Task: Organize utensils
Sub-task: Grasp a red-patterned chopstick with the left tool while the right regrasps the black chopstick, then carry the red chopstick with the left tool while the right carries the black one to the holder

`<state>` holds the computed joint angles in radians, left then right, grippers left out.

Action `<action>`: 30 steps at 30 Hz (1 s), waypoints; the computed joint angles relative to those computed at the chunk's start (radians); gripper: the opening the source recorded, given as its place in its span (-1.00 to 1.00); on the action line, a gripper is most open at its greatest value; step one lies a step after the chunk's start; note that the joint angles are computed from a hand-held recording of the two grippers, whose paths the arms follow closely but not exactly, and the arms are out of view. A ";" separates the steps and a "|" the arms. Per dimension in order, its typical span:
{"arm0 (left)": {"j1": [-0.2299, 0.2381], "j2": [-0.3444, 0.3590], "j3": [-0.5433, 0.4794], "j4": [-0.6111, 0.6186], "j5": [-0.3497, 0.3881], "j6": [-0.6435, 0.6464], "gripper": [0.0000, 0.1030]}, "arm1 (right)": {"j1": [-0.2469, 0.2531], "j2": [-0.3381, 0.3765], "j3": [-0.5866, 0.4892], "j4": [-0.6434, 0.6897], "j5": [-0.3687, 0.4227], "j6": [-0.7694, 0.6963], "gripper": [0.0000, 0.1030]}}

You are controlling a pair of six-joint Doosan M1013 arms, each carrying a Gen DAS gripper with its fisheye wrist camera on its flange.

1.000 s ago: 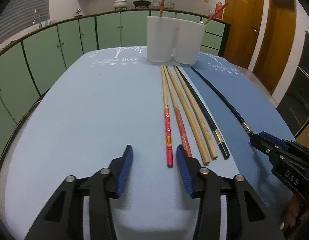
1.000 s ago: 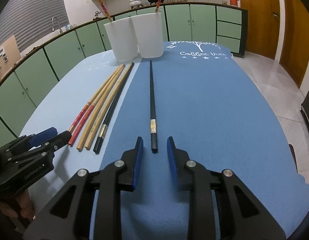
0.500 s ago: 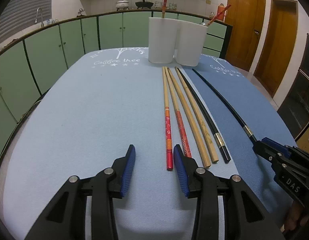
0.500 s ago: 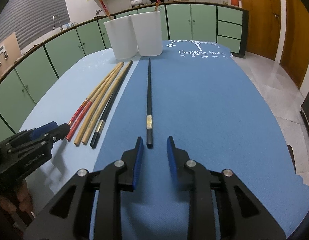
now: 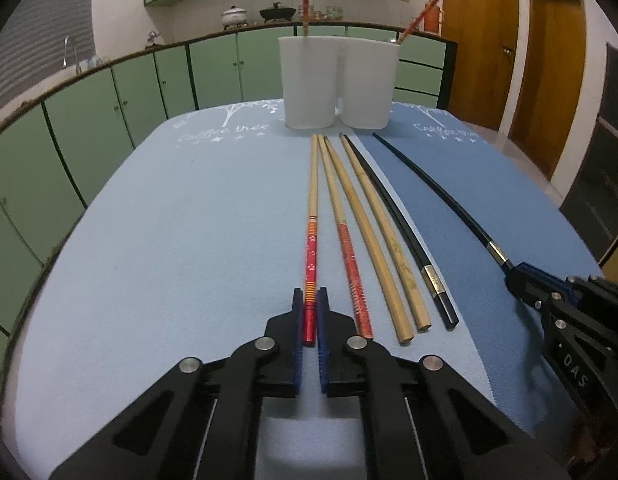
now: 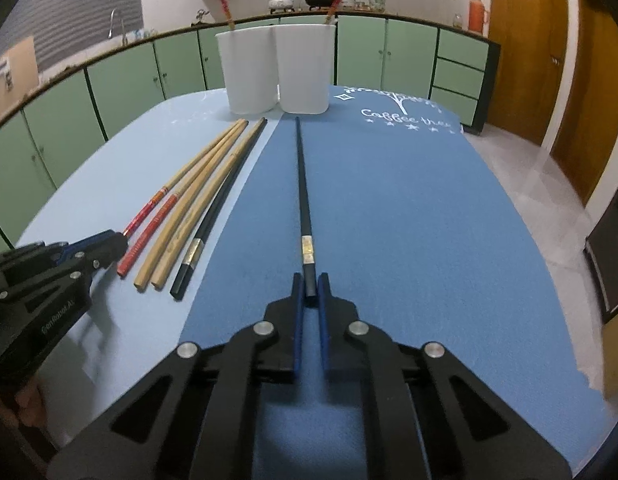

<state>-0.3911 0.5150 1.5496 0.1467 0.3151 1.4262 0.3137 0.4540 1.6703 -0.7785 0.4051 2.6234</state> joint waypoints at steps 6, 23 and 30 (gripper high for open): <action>0.010 -0.016 0.001 -0.092 -0.008 0.077 -0.89 | -0.021 -0.025 0.010 0.094 -0.039 -0.070 -0.89; 0.035 -0.099 -0.017 -0.314 -0.132 0.296 -0.89 | -0.064 -0.113 -0.010 0.067 -0.135 -0.062 -0.89; 0.049 -0.100 -0.058 -0.567 -0.163 0.567 -0.89 | -0.096 -0.128 -0.052 0.255 -0.184 -0.235 -0.89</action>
